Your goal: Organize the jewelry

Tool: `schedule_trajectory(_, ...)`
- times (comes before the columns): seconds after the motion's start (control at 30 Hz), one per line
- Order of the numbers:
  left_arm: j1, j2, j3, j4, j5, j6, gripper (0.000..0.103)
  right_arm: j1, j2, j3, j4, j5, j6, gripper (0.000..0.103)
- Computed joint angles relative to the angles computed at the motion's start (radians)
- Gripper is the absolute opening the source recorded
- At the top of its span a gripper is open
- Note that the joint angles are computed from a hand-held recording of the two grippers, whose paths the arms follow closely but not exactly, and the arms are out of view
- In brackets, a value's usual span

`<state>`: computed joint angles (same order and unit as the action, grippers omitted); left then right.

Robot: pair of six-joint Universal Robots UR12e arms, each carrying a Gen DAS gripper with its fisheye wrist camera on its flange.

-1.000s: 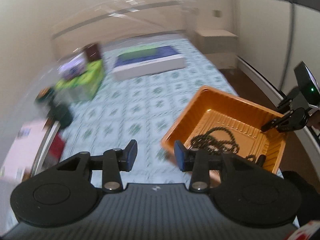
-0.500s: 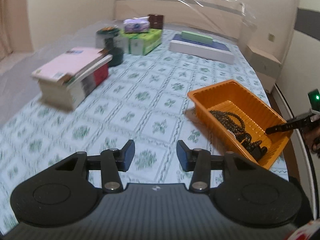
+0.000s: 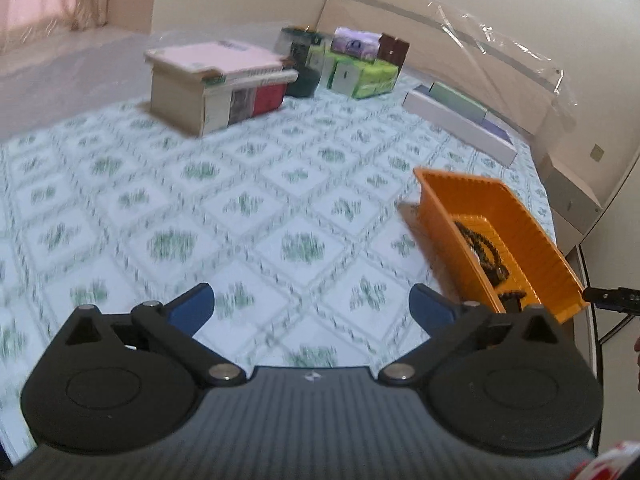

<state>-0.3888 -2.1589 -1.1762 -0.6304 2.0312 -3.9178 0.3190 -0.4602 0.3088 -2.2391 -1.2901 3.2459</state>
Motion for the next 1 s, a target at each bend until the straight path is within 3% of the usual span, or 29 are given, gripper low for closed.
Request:
schedule_trajectory(0.13,-0.026,-0.001,-0.002,-0.005,0.033,-0.015,0.103,0.016,-0.101,0.185,-0.110,0.016,0.026,0.079)
schedule_trajectory(0.27,-0.054,-0.005,0.004,-0.007,0.069,-0.030,0.103,0.038,-0.143,0.248,-0.104,0.034,0.008,0.079)
schedule_trajectory(0.5,-0.084,-0.006,0.017,-0.077,0.097,-0.130,0.102,0.074,-0.179,0.317,-0.099,0.024,-0.055,0.079)
schedule_trajectory(0.73,-0.093,-0.013,0.026,-0.089,0.077,-0.115,0.102,0.098,-0.193,0.341,-0.091,0.003,-0.129,0.079)
schedule_trajectory(1.0,-0.094,-0.031,0.047,-0.122,0.046,-0.093,0.102,0.114,-0.178,0.315,-0.050,0.012,-0.149,0.079)
